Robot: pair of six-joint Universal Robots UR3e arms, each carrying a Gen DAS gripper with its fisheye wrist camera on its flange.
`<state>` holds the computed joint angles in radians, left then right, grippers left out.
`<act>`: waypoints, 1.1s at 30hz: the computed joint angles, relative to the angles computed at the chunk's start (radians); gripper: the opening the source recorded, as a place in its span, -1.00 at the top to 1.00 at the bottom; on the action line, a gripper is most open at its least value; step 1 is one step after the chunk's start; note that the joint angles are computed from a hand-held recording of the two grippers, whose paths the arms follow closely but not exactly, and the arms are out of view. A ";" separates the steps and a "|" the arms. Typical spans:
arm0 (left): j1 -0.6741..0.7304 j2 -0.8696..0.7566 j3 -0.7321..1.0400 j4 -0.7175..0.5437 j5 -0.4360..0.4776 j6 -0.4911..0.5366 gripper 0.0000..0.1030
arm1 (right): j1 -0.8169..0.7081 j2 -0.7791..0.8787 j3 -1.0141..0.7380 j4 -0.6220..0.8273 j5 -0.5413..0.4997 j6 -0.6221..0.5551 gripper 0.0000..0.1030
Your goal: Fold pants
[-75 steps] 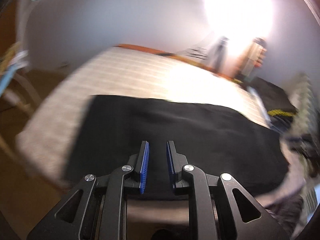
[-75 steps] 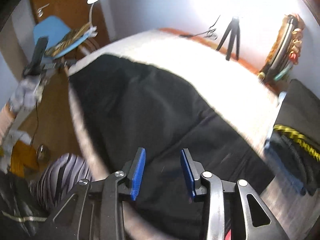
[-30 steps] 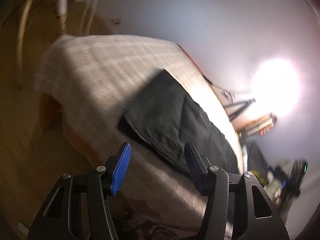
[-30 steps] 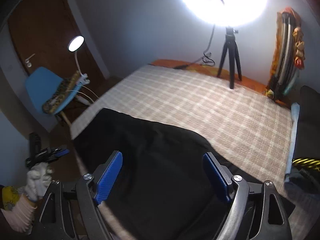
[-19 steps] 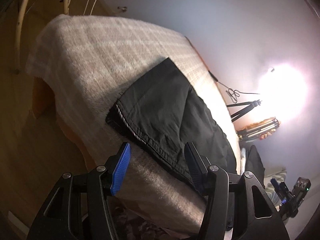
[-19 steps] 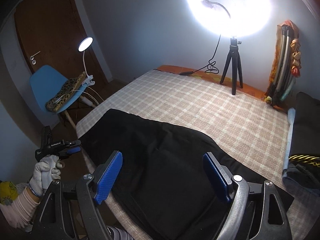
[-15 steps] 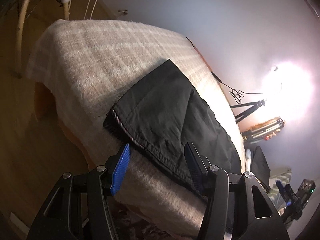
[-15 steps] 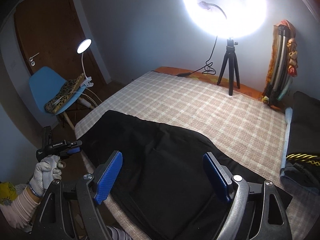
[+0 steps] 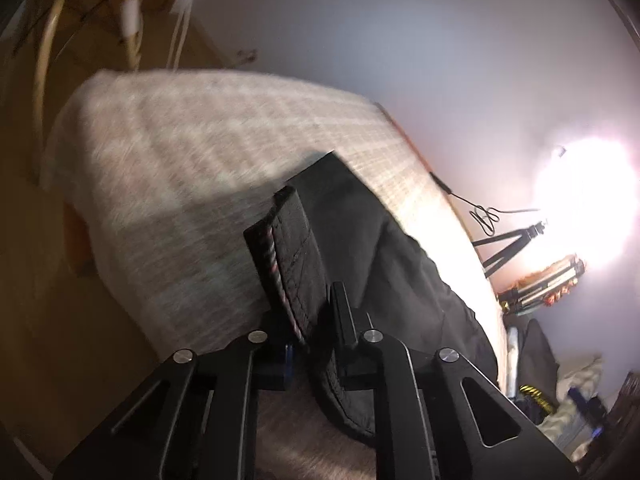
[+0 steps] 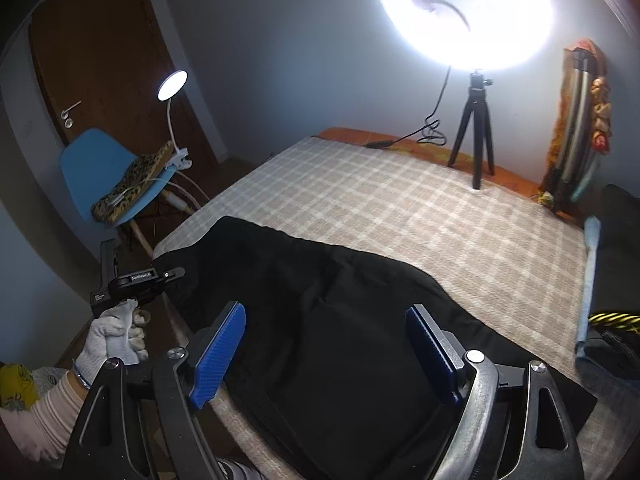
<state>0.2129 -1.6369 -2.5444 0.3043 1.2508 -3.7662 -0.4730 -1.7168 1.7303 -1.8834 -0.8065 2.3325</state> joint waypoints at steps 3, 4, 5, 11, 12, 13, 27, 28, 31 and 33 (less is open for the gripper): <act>-0.081 -0.012 0.041 0.034 0.072 0.056 0.83 | 0.056 0.060 -0.040 -0.018 -0.015 0.057 -0.64; -0.108 -0.011 0.054 0.039 0.090 0.087 0.84 | 0.071 0.079 -0.050 -0.027 -0.018 0.072 -0.64; -0.132 -0.013 0.070 0.032 0.107 0.107 0.84 | 0.098 0.108 -0.069 -0.044 -0.026 0.102 -0.64; -0.289 -0.068 0.180 0.009 0.214 0.249 0.85 | 0.244 0.318 -0.266 -0.034 -0.015 0.259 -0.64; -0.310 -0.082 0.196 0.007 0.229 0.265 0.85 | 0.272 0.360 -0.311 -0.032 -0.010 0.287 -0.64; -0.334 -0.103 0.217 0.008 0.243 0.282 0.85 | 0.299 0.405 -0.361 -0.023 -0.003 0.308 -0.64; -0.422 -0.183 0.295 -0.007 0.184 0.322 0.86 | 0.528 1.003 -0.988 0.085 -0.001 0.628 -0.59; -0.424 -0.184 0.304 -0.007 0.174 0.314 0.86 | 0.528 1.011 -0.986 0.076 -0.005 0.646 -0.50; -0.446 -0.193 0.341 -0.020 0.162 0.291 0.86 | 0.523 1.033 -1.011 0.098 0.004 0.652 0.04; -0.467 -0.203 0.364 -0.028 0.160 0.287 0.86 | 0.526 1.020 -1.004 0.098 -0.031 0.647 0.28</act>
<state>-0.2537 -1.8400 -2.1801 0.2760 1.4106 -3.4792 0.0533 -0.6972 0.7259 -1.7854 -0.8377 2.9794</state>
